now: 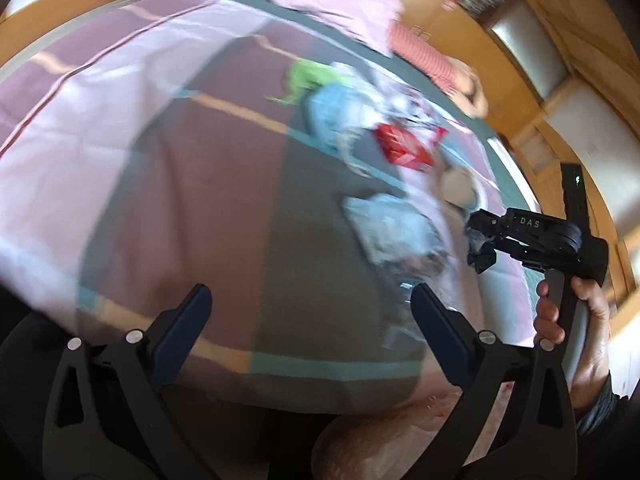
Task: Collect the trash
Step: 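Grasp the black bag with the right tool while the left tool grasps the clear bag, then lower both bags into the white bag and open both tools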
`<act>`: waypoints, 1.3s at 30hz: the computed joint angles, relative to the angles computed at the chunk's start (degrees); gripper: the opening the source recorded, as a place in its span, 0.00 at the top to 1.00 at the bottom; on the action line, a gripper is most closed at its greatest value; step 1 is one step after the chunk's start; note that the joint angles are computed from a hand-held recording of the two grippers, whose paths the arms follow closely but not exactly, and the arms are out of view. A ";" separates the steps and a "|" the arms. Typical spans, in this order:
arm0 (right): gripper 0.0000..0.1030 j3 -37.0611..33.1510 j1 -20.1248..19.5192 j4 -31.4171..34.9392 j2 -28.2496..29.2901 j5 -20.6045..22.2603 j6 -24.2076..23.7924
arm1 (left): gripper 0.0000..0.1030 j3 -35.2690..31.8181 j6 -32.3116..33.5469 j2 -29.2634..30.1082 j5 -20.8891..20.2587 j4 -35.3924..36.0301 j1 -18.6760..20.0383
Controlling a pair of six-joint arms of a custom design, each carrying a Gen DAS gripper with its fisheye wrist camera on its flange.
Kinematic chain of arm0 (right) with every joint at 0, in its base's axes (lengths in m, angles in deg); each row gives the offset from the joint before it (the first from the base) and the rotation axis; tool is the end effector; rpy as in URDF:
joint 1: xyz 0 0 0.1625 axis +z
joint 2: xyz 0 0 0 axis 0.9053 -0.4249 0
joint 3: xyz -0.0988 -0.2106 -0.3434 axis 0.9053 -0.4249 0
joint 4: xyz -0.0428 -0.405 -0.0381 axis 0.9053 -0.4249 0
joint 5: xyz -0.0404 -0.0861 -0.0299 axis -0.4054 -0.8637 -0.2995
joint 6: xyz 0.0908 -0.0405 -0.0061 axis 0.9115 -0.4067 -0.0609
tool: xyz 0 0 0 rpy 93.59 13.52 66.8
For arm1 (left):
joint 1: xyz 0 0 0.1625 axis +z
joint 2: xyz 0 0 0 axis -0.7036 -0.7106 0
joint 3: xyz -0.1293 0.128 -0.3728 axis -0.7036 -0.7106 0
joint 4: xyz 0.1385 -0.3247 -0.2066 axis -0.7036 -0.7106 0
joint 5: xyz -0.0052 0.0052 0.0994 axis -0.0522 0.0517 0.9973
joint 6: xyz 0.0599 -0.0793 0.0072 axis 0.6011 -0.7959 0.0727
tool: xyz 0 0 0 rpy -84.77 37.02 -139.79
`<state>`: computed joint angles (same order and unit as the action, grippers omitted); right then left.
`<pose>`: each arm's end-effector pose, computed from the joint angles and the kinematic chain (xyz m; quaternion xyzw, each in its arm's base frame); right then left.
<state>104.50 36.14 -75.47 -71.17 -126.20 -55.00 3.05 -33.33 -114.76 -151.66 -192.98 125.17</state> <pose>0.2253 -0.7948 0.0008 -0.0167 -0.9211 0.2429 0.3039 0.0478 -0.7265 0.2265 0.0598 0.9492 -0.2678 0.1541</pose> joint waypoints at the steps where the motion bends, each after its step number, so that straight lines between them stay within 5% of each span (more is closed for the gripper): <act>1: 0.51 3.66 0.44 -2.95 -1.87 0.32 -0.13 | 0.04 -0.24 0.16 0.37 -0.13 0.33 -0.39; 9: 0.51 35.18 2.50 -29.51 -18.56 2.57 0.95 | 0.05 -10.91 -1.10 10.90 3.62 12.90 -4.72; 14: 0.51 45.76 3.68 -42.87 -21.88 -0.10 -1.14 | 0.51 -11.76 1.80 12.21 6.64 12.75 -4.83; 16: 0.51 47.08 3.72 -44.31 -22.02 0.18 -1.50 | 0.67 -11.80 1.21 11.57 5.04 12.63 -4.02; 19: 0.51 46.33 4.22 -44.27 -20.96 0.75 -2.64 | 0.73 -10.74 -0.79 9.84 3.33 11.80 -3.04; 32: 0.51 45.20 9.50 -43.95 -19.46 4.27 -5.81 | 0.74 19.32 8.49 -11.40 3.87 -13.50 -8.62; 39: 0.51 47.06 12.29 -41.50 -19.02 0.56 -5.65 | 0.74 30.91 11.96 -18.91 3.02 -13.53 -11.14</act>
<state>151.56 48.43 -116.97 -90.19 -125.63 -60.66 33.96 -21.37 -133.67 -148.64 -206.51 114.03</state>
